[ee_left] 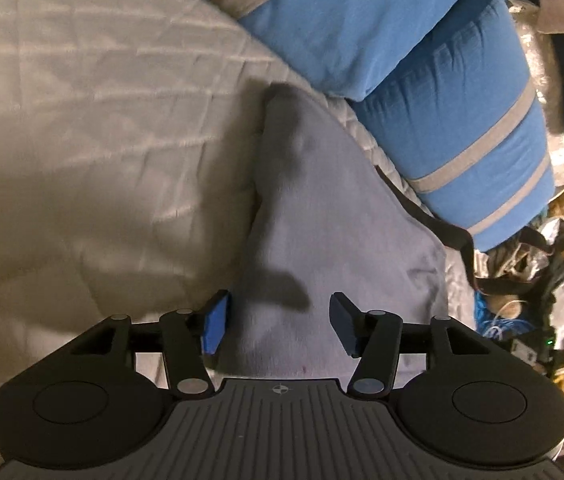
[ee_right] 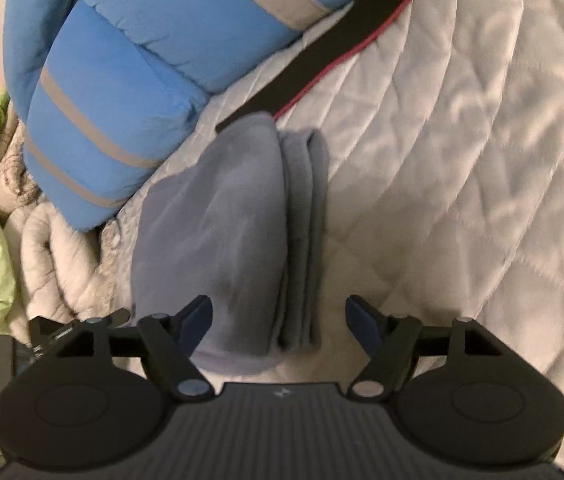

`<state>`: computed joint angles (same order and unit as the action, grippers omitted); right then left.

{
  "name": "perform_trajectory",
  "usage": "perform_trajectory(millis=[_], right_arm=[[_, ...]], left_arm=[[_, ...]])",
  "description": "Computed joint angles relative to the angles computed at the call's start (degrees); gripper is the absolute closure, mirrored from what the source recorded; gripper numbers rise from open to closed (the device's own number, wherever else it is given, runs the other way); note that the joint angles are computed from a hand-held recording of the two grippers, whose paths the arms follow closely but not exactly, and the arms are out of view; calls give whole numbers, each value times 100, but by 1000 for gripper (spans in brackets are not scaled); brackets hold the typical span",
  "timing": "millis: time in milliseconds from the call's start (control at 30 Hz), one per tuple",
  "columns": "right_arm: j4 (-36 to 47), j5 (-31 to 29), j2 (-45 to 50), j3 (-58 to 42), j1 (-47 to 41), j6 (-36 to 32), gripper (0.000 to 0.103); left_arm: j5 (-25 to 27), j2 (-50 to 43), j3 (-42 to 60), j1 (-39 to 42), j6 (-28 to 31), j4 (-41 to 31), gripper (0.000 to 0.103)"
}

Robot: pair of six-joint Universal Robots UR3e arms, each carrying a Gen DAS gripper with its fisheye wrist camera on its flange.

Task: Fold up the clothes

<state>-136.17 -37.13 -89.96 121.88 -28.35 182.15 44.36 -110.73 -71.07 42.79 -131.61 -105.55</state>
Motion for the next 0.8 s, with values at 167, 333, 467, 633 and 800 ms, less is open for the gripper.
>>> perform_trajectory(millis=[167,333,467,633,800], right_arm=[[426,369,45,114,-109,-185,23],[-411,165,185,166,180,520,35],[-359,42,246,32,284,637,72],[282,235,-104,15,42,221,75],[670,134,-367,100,-98,22,75]], left_arm=[[-258,-139,14,243,37,-540,53],[-320,-265,35,293,-31,-687,62],[-147,-173,-191,177,-528,-209,88],[-94,92,-334,221,-632,-161,92],[102,348,-417,261,-485,-373,93]])
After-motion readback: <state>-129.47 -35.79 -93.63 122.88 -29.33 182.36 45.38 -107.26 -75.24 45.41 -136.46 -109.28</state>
